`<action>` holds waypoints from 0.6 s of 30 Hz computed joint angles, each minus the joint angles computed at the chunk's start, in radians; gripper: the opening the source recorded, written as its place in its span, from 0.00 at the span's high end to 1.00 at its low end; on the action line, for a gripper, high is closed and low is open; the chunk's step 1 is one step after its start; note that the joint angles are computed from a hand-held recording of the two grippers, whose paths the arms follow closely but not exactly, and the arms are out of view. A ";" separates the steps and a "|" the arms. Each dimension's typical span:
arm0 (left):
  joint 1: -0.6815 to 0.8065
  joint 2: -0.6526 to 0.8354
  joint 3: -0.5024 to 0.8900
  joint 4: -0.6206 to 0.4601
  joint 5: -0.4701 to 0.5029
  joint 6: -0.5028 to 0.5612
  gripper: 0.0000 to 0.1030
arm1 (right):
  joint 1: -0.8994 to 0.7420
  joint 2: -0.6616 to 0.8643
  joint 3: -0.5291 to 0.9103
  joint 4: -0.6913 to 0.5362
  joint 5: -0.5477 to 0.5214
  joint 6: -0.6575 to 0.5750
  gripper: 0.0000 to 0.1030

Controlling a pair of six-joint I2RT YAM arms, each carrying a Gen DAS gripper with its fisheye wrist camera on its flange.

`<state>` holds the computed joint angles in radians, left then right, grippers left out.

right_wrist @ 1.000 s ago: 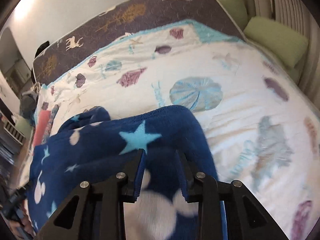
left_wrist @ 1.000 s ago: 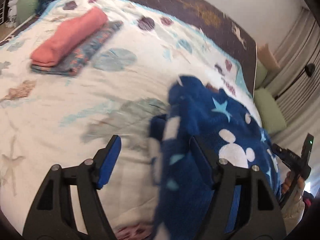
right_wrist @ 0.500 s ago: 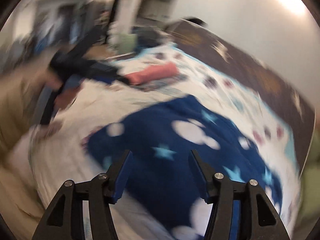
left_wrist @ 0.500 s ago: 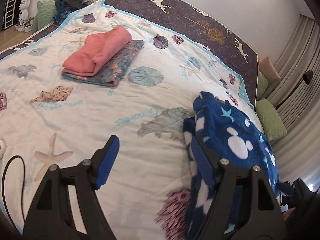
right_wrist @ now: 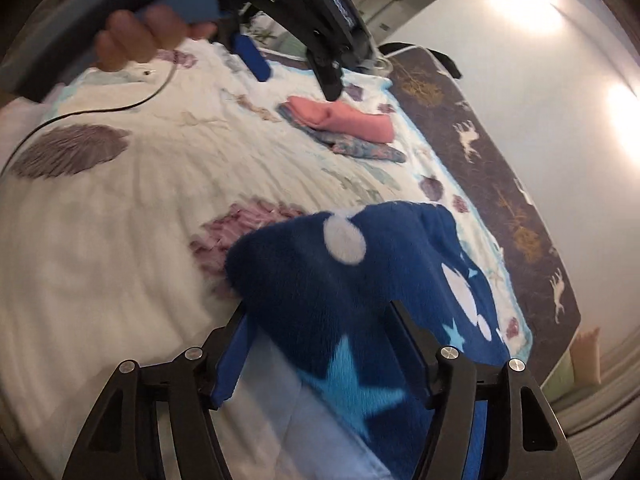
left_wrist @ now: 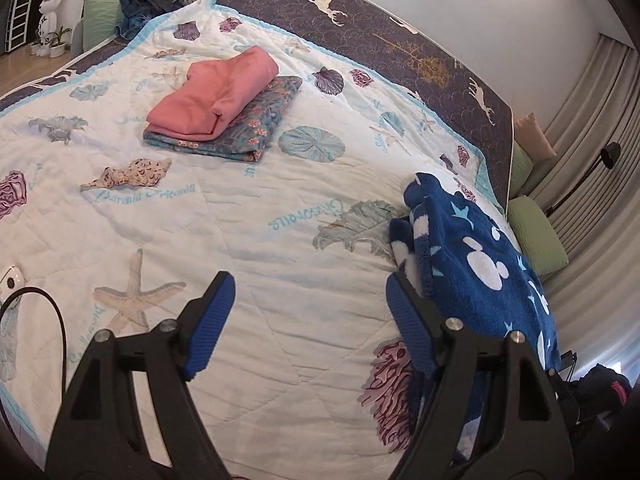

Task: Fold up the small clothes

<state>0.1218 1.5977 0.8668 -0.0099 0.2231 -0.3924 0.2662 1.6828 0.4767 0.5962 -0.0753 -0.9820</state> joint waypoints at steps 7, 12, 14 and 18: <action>0.018 0.099 0.091 -0.003 0.144 -0.017 0.24 | -0.137 -0.046 0.280 -0.542 -0.270 0.310 0.85; -0.030 0.293 0.304 -0.046 0.337 -0.079 0.20 | -0.257 0.023 0.473 -0.813 -0.484 0.429 0.86; -0.052 0.366 0.390 -0.074 0.381 -0.117 0.20 | -0.258 0.020 0.476 -0.820 -0.494 0.451 0.86; -0.093 0.510 0.558 -0.141 0.435 -0.209 0.20 | -0.258 0.025 0.476 -0.812 -0.504 0.477 0.86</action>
